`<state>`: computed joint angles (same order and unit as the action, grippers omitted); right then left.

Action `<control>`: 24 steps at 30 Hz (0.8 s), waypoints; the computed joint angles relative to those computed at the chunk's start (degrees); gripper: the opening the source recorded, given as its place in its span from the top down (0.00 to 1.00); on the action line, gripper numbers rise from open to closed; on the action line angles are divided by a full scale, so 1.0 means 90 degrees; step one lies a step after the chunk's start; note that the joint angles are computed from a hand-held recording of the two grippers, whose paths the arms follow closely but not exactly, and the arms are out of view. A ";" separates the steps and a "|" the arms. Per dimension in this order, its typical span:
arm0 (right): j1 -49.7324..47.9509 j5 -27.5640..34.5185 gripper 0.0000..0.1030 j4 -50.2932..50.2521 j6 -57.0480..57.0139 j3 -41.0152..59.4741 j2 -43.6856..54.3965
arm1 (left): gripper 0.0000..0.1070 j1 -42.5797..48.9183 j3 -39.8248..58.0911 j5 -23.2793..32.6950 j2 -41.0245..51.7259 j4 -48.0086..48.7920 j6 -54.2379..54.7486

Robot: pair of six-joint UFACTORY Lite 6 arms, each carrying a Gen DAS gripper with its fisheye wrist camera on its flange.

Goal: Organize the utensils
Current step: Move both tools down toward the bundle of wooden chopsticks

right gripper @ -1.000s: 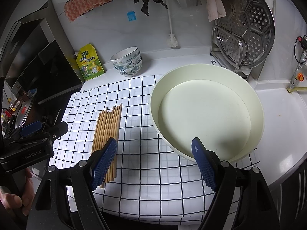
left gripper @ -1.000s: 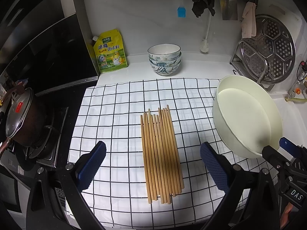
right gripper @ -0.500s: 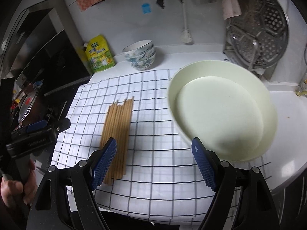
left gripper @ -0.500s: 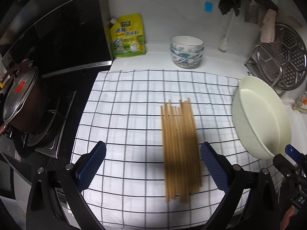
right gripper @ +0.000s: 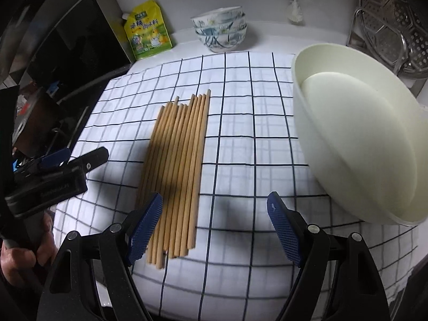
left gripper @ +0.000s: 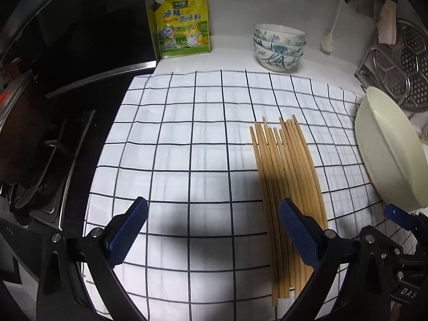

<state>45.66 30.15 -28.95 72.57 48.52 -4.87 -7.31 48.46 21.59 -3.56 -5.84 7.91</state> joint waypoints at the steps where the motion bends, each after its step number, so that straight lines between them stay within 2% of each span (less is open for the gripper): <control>1: -0.0017 -0.0108 0.25 -0.0164 0.0152 0.0009 0.0167 | 0.10 0.0007 -0.0027 -0.0079 0.0098 -0.0166 0.0211; 9: -0.0207 -0.0457 0.26 -0.0910 0.0955 0.0266 0.1307 | 0.10 -0.0008 -0.0199 -0.0582 0.0595 -0.0710 0.0837; 14: -0.0199 -0.0268 0.26 -0.1107 0.1127 0.0495 0.1701 | 0.10 0.0018 -0.0295 -0.0644 0.0757 -0.1259 0.1363; 24: -0.0024 -0.0015 0.26 -0.1413 0.1340 0.0606 0.1869 | 0.10 -0.0069 -0.0329 -0.0674 0.0961 -0.1194 0.1285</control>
